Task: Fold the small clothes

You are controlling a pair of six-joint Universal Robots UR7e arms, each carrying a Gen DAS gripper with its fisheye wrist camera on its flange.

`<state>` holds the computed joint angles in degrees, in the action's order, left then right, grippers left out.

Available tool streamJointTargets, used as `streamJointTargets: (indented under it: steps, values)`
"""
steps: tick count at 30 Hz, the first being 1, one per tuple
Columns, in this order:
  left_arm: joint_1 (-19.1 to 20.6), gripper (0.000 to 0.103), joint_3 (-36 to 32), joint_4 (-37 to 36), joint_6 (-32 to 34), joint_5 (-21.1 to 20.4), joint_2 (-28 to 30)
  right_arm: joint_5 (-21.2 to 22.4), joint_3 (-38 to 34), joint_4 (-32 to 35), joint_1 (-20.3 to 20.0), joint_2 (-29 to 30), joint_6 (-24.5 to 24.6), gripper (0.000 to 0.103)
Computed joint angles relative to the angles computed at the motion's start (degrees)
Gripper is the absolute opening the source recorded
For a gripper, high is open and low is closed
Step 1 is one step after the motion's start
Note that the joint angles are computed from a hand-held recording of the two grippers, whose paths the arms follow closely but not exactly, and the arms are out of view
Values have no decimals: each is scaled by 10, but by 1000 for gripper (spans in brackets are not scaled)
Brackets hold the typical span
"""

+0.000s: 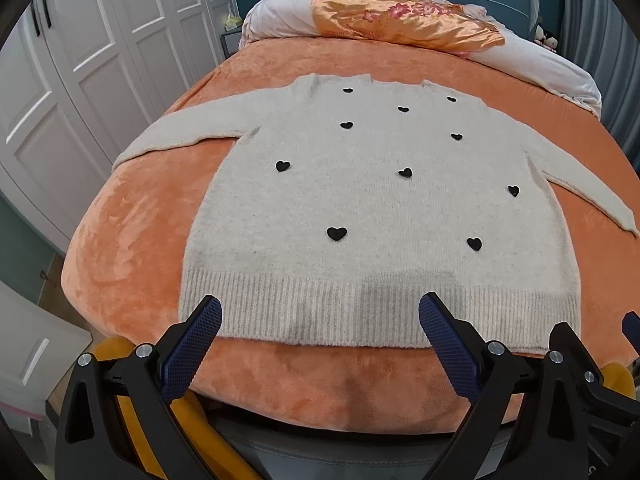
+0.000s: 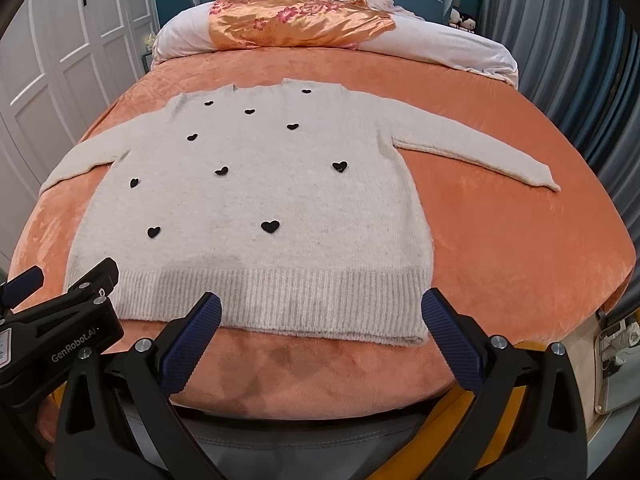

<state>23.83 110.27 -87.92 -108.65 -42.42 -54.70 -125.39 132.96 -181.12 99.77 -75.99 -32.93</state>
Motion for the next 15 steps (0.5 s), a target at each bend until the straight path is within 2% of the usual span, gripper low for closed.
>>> streamJointTargets:
  steps: [15]
  values:
    - [15,97,1,-8,9,-3,-7,-9,-13,17,2,15,15,98]
